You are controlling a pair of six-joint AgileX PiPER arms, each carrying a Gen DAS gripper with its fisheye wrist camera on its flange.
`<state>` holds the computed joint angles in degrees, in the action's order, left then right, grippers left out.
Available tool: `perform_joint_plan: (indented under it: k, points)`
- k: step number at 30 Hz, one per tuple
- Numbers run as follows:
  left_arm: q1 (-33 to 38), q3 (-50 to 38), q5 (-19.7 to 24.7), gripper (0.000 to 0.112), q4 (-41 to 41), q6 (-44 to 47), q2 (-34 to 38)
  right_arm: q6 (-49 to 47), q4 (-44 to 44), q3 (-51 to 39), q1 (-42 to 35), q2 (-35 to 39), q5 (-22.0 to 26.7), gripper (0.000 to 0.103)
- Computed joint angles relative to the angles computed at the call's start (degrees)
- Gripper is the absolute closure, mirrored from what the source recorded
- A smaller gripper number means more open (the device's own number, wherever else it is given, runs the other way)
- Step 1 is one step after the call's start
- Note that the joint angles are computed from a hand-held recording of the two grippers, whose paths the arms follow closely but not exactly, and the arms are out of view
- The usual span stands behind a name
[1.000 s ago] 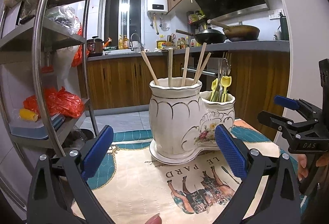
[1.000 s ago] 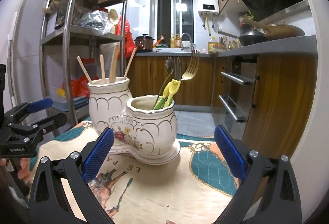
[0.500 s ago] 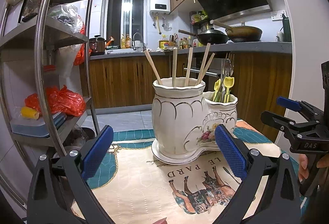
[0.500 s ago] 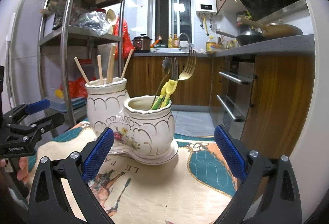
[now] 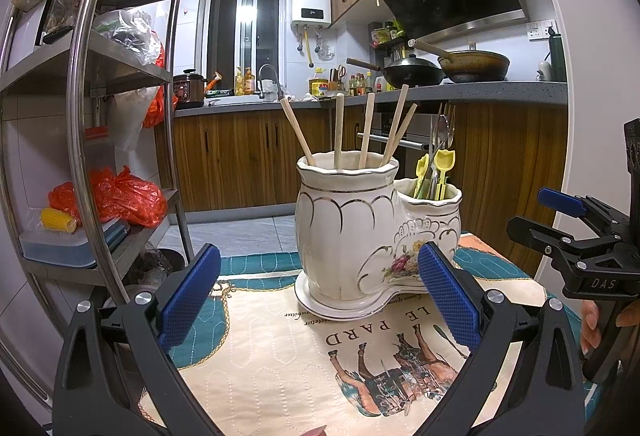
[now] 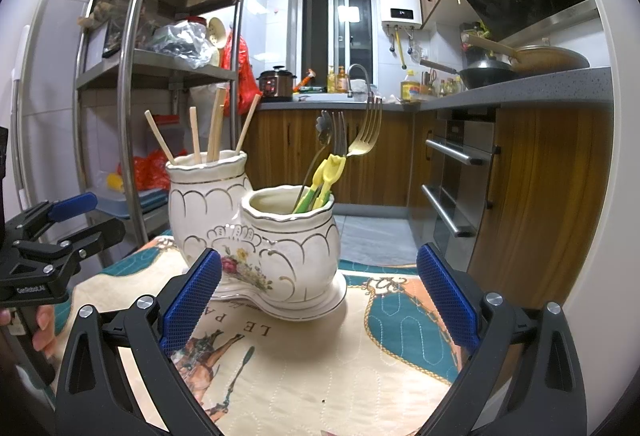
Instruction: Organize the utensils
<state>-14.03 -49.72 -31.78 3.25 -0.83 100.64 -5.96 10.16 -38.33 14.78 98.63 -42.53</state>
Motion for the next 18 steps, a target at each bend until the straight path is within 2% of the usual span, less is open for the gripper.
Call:
perform_joint_plan:
  k: [18]
  points:
    - [0.12, -0.16, 0.17, 0.015, 0.24, -0.20, 0.08, -0.07, 0.10, -0.05, 0.06, 0.03, 0.05, 0.006]
